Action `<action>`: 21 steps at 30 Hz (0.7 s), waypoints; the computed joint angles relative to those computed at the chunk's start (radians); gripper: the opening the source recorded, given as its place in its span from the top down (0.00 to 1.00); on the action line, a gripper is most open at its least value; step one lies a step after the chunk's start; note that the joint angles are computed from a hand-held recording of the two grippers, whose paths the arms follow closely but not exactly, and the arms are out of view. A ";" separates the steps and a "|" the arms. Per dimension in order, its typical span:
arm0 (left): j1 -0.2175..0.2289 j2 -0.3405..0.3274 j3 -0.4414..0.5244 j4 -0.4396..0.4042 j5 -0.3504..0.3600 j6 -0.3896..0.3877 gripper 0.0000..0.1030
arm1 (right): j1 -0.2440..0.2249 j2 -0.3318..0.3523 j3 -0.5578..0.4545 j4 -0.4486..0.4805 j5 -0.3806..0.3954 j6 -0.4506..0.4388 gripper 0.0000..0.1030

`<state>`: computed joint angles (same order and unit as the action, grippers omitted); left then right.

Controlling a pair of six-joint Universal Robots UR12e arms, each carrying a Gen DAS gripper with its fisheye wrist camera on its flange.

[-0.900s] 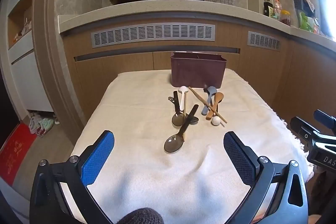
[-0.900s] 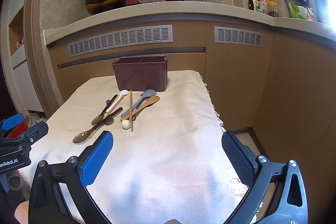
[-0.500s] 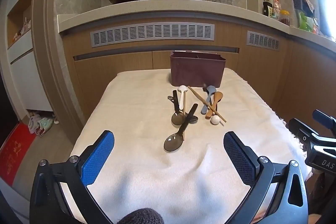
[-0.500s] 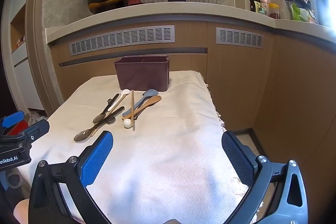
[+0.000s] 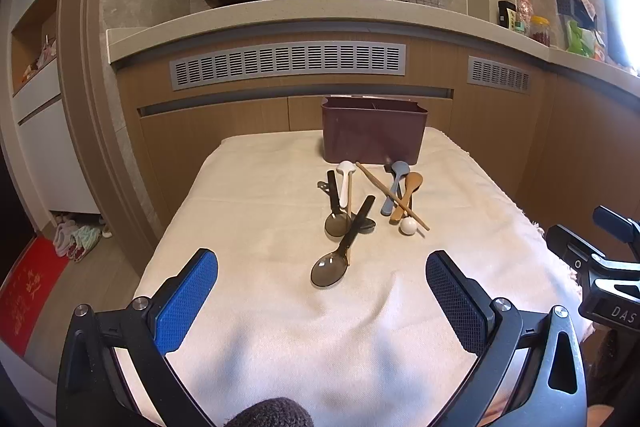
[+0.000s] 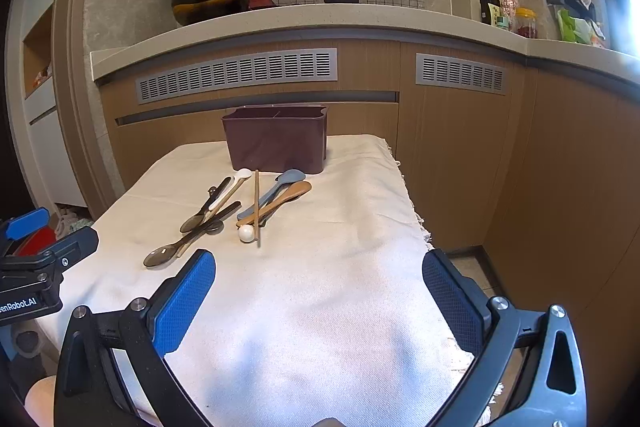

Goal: Organize utensils

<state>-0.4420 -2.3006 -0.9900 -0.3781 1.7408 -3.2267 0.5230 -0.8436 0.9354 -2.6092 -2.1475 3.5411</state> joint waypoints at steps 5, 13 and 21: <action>-0.001 0.000 0.000 -0.001 0.000 0.000 0.00 | 0.000 0.001 -0.001 0.000 0.001 0.000 0.00; -0.001 -0.001 0.003 -0.004 0.002 -0.001 0.00 | -0.001 0.000 0.000 -0.002 0.003 -0.002 0.00; -0.001 -0.001 0.005 -0.009 0.002 -0.002 0.00 | -0.001 0.000 -0.001 -0.002 0.003 -0.001 0.00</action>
